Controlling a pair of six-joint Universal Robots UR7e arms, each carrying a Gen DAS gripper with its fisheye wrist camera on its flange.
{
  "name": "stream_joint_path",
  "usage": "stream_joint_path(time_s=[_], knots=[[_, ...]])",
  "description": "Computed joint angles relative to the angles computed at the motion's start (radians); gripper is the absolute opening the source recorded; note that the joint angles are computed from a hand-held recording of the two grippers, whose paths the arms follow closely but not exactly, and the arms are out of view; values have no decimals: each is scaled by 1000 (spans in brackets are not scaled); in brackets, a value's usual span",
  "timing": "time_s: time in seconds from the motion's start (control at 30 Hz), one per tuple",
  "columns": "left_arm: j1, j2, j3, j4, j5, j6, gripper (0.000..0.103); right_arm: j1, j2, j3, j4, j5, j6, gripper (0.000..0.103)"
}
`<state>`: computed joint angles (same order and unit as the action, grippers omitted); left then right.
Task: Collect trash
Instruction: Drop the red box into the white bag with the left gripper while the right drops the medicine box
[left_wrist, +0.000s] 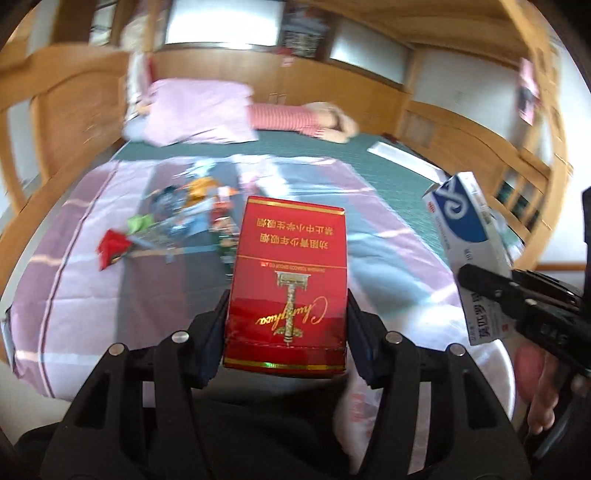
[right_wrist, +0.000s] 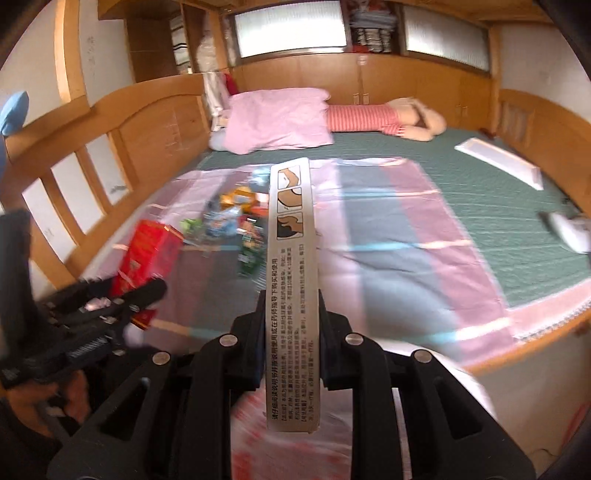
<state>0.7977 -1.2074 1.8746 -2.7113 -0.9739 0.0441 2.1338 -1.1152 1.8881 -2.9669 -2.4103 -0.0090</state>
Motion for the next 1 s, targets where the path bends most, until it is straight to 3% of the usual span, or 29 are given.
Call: stream_joint_path(time_s=[0.13, 0.2, 0.27, 0.37, 0.43, 0.5, 0.57, 0.6, 0.7, 0.8, 1.0], knots=[[-37, 4, 16, 38, -59, -8, 58, -38, -130, 114, 158, 14, 117, 29], [-49, 14, 17, 62, -88, -7, 58, -53, -173, 168, 161, 2, 146, 61], [-63, 16, 32, 79, -108, -13, 58, -54, -197, 202, 98, -32, 164, 71], [-68, 32, 31, 138, -183, -17, 58, -74, -248, 235, -30, -8, 184, 71], [-64, 42, 20, 213, -270, 2, 59, -80, -263, 240, -108, 2, 181, 73], [-67, 51, 25, 245, -321, 31, 66, -80, -259, 237, -155, -14, 161, 76], [-71, 57, 36, 236, -327, 43, 85, -83, -247, 229, -170, -21, 150, 76], [-68, 60, 37, 226, -324, 42, 86, -87, -244, 229, -174, -17, 148, 76], [-42, 59, 22, 199, -297, 10, 86, -101, -247, 232, -156, 8, 163, 77], [-6, 50, -8, 136, -215, -20, 86, -111, -248, 227, -127, 14, 179, 77], [128, 87, -206, 19, 145, -28, 85, -125, -217, 192, -83, -4, 192, 77]])
